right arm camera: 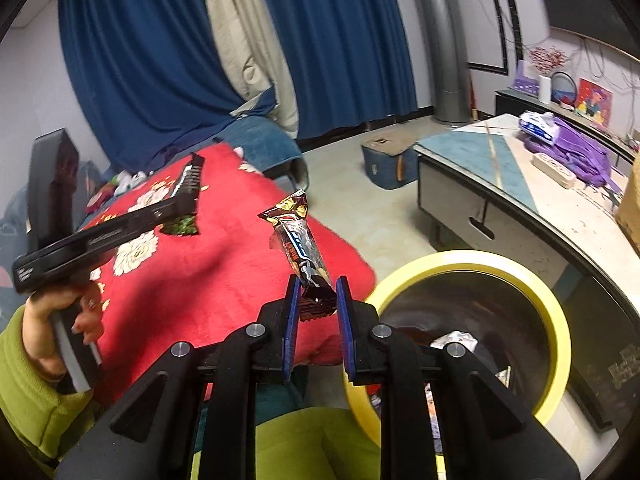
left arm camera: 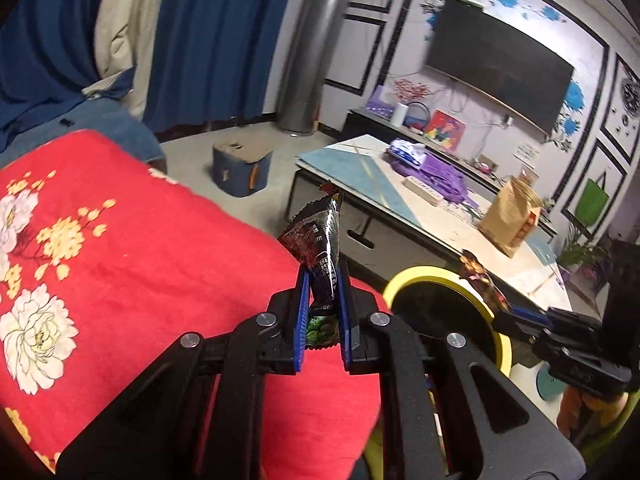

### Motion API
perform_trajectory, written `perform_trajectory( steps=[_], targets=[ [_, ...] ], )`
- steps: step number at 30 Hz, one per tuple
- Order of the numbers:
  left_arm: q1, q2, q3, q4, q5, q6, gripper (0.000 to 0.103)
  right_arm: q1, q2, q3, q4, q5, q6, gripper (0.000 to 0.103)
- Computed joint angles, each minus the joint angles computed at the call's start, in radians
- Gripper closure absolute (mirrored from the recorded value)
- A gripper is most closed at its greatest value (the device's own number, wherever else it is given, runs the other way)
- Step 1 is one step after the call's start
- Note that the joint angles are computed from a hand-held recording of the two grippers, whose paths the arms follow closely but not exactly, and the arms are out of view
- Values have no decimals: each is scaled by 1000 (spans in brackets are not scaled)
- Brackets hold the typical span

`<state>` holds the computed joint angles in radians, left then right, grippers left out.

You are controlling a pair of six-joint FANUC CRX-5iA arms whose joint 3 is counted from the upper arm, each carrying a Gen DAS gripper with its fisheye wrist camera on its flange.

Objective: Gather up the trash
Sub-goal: 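Carry the candy bar wrapper and black-green packet over the yellow bin with both tools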

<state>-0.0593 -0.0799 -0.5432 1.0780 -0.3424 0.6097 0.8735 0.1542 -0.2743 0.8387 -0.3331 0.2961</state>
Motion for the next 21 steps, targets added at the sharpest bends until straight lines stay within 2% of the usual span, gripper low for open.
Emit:
perform_trajectory(
  steps=[9, 21],
  targets=[
    [-72, -19, -16, 42, 6, -78, 95, -42, -63, -95, 169, 10, -203, 85],
    [-165, -7, -10, 53, 11, -142, 95, -100, -110, -166, 287, 17, -362, 85]
  ],
)
